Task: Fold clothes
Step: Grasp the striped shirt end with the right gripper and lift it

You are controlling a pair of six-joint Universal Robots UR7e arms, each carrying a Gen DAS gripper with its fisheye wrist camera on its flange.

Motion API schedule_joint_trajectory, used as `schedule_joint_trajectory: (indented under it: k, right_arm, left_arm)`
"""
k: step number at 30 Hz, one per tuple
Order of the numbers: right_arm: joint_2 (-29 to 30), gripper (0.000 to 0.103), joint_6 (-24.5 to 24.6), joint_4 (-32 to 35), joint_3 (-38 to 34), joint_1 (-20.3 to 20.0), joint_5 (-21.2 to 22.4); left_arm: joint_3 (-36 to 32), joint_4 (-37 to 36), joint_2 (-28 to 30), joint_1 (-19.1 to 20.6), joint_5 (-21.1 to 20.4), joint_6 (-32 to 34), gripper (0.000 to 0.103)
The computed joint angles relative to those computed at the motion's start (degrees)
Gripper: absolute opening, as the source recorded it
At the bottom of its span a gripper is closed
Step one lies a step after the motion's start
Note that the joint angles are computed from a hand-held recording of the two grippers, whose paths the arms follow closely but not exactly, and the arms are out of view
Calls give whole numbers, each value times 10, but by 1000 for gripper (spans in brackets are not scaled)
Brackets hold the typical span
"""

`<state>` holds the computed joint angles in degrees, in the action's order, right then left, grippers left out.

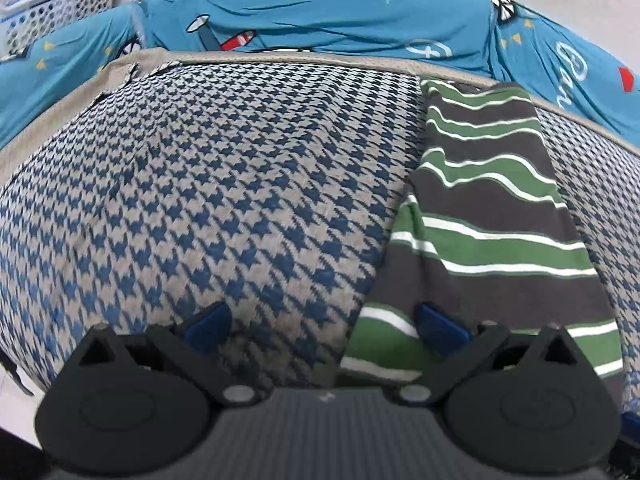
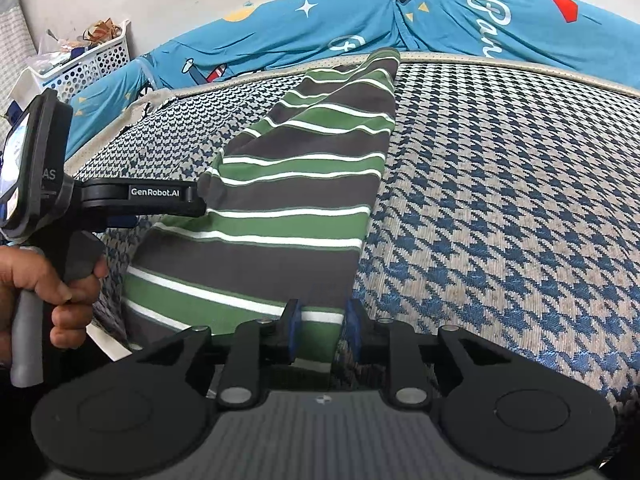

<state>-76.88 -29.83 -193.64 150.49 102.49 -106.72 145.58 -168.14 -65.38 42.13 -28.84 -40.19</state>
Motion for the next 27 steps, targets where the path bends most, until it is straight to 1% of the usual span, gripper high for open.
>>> schedule_joint_trajectory:
  k: [4,9,13,15,17,21,27]
  right_arm:
    - [-3,27,1,9,0,0,-1]
    - [-10,33,-1,24,2,4,-5]
    - [-21,35,-5,42,1,9,-7]
    - [-26,35,-6,44,0,7,0]
    - [-29,35,-9,44,-1,6,8]
    - [-29,35,-22,58,-18,4,22]
    - [-39,35,-45,133,-60,-16,72]
  left_arm:
    - [12,8,1,-12,11,-26,103]
    - [22,31,-7,-24,15,-58,103]
    - [27,63,-23,-36,12,-98,103]
    - [31,60,-28,-42,9,-103,103]
    - [35,38,-29,-44,7,-100,103]
    - [33,18,-21,-49,19,-93,103]
    - [18,-17,7,-49,15,-52,103]
